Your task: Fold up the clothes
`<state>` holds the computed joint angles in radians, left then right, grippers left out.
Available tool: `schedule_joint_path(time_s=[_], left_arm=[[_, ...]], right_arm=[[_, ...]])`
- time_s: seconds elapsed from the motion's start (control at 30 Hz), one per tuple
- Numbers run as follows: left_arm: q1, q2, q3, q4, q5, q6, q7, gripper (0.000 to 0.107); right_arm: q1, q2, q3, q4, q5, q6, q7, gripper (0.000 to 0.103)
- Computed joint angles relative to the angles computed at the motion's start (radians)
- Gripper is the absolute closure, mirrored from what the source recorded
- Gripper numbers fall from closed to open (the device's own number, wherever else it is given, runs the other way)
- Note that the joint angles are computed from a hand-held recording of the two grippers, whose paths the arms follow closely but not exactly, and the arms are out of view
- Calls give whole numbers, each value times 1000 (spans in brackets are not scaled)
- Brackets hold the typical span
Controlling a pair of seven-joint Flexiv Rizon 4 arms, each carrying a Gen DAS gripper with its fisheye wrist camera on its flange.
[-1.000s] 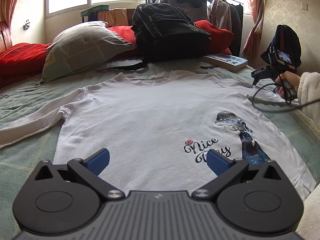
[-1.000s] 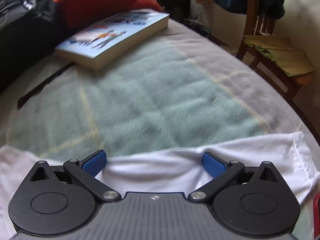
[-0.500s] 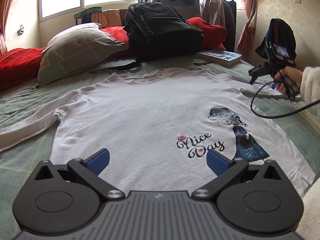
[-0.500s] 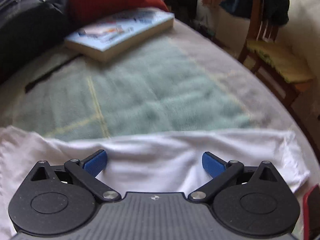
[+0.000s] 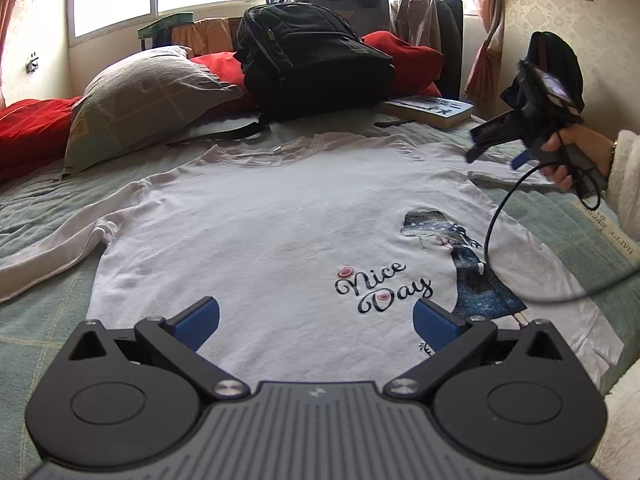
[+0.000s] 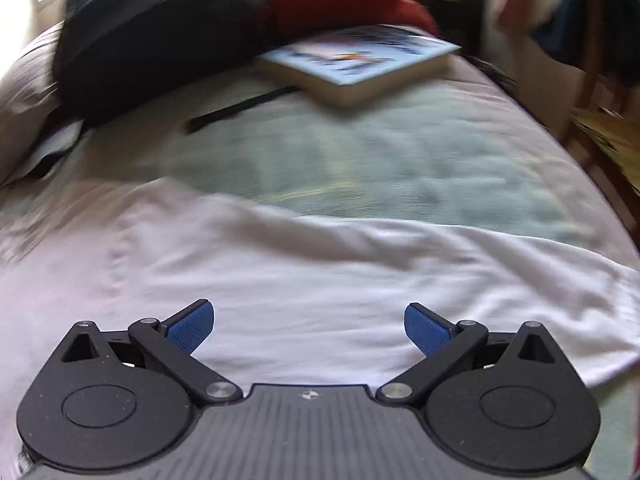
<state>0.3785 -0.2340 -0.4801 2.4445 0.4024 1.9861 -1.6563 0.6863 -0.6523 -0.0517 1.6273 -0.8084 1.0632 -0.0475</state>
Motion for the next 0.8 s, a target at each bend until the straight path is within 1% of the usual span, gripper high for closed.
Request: schedule_joint_path(time_s=[0.07, 0.1, 0.2, 0.27, 0.3, 0.33, 0.4, 0.43, 0.53, 0.57, 0.6, 0.63, 0.67, 0.7, 0.73, 0.8], left_arm=[[3, 6, -2, 5, 2, -1, -3, 4], [6, 8, -4, 7, 2, -2, -5, 5], [-3, 9, 6, 9, -4, -7, -2, 4], [1, 4, 2, 8, -5, -11, 0, 4], [11, 2, -10, 7, -2, -13, 1, 4], [22, -1, -23, 7, 1, -14, 2, 4], [15, 0, -25, 7, -6, -16, 10, 4], [10, 0, -25, 6, -9, -17, 15, 4], [4, 6, -29, 11, -13, -16, 22, 4], [-18, 9, -10, 11, -24, -17, 27, 4], [-43, 12, 12, 11, -37, -19, 32, 4], [-68, 15, 35, 10, -49, -21, 37, 4], [-100, 19, 62, 8, -64, -24, 43, 4], [-134, 22, 91, 7, -81, -28, 50, 4], [-165, 25, 116, 6, -96, -29, 57, 4], [-182, 30, 121, 6, -98, -28, 59, 4]], right_arm=[[-1, -38, 17, -37, 10, 4, -52, 0], [11, -35, 3, -28, -5, 3, -51, 0], [12, 8, -32, 57, -52, 69, 4, 0], [-3, 53, -34, 124, -59, 79, 44, 0], [-12, 81, -38, 163, -67, 92, 79, 0], [-16, 112, -58, 209, -98, 120, 145, 0], [-20, 173, -104, 286, -183, 147, 311, 0], [-29, 193, -106, 305, -193, 117, 351, 0], [-57, 208, -63, 290, -111, -105, 325, 0], [-71, 203, -49, 281, -84, -158, 310, 0], [-93, 189, -30, 271, -51, -185, 282, 0], [-118, 179, -18, 274, -42, -176, 278, 0], [-138, 179, -24, 298, -84, -125, 320, 0], [-150, 184, -33, 315, -135, -100, 360, 0], [-168, 183, -28, 316, -152, -89, 363, 0], [-209, 179, -18, 316, -172, -57, 362, 0]])
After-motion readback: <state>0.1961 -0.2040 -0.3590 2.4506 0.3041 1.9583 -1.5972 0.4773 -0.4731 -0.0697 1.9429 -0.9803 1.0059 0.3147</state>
